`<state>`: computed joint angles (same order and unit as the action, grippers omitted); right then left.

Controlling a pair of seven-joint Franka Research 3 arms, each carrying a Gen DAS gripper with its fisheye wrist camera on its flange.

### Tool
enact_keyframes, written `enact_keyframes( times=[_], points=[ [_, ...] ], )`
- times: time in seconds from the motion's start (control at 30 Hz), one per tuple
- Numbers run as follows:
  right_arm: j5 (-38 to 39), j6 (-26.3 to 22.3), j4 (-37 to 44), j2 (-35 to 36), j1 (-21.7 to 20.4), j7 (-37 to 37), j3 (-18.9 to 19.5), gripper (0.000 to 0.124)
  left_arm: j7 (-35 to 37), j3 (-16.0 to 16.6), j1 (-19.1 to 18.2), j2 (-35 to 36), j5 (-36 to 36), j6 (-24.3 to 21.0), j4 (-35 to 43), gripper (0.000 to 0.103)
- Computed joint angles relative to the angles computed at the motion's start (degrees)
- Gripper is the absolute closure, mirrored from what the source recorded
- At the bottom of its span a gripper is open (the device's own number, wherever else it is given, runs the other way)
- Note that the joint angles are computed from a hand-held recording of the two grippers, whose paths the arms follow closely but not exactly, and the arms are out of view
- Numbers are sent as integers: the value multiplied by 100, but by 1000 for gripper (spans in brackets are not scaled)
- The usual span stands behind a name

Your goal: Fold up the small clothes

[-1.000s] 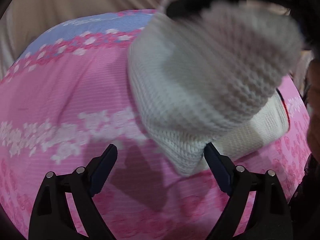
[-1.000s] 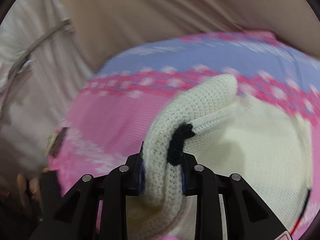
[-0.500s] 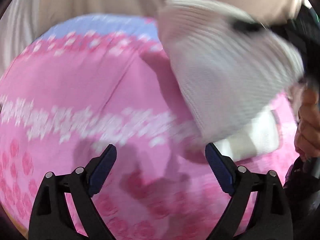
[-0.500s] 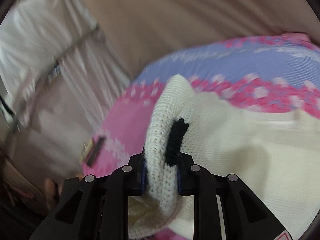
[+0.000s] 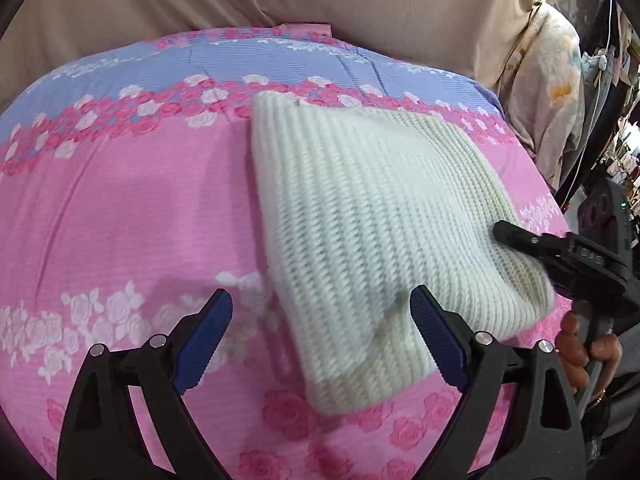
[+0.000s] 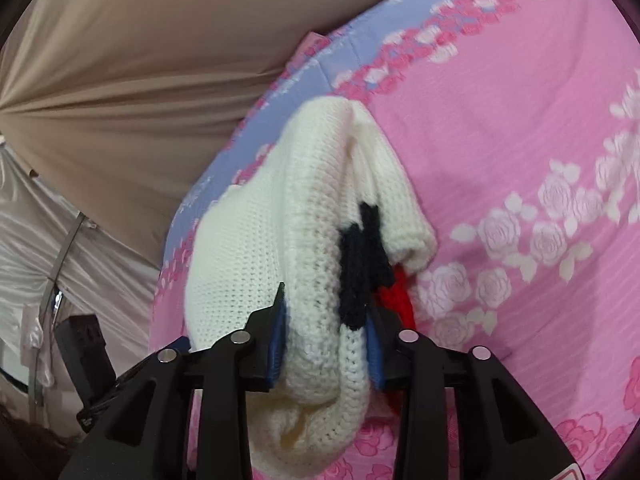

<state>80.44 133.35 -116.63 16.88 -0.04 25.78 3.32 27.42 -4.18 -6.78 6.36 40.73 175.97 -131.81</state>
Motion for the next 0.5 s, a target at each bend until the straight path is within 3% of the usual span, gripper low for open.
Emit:
enact_keyframes(
  times=[0.07,0.17,0.2,0.27,0.33,0.4,0.47,0.5],
  points=[
    [-32,-190,80,20,-45,-27,-3,72,-281,85,-137,182,293,-299,253,15],
    [-193,137,245,131,121,-68,48,70,-326,23,-168,316,205,-604,358,14],
    [-260,316,371,208,199,-100,86,72,-364,18,-176,315,185,-658,363,14],
    [-406,782,493,183,353,-198,155,101,-582,74,-222,247,357,-728,338,14],
    [-144,954,438,-113,378,-778,304,102,-918,142,-275,149,770,-847,344,14],
    [409,707,258,-491,329,-1542,340,103,-1264,134,-271,113,1138,-966,378,13],
    [605,609,279,-502,391,-1806,238,103,-1351,66,-208,165,1227,-1069,442,13],
    [483,903,384,-326,495,-1670,191,103,-1316,33,-170,229,1193,-1097,480,13]
  ],
)
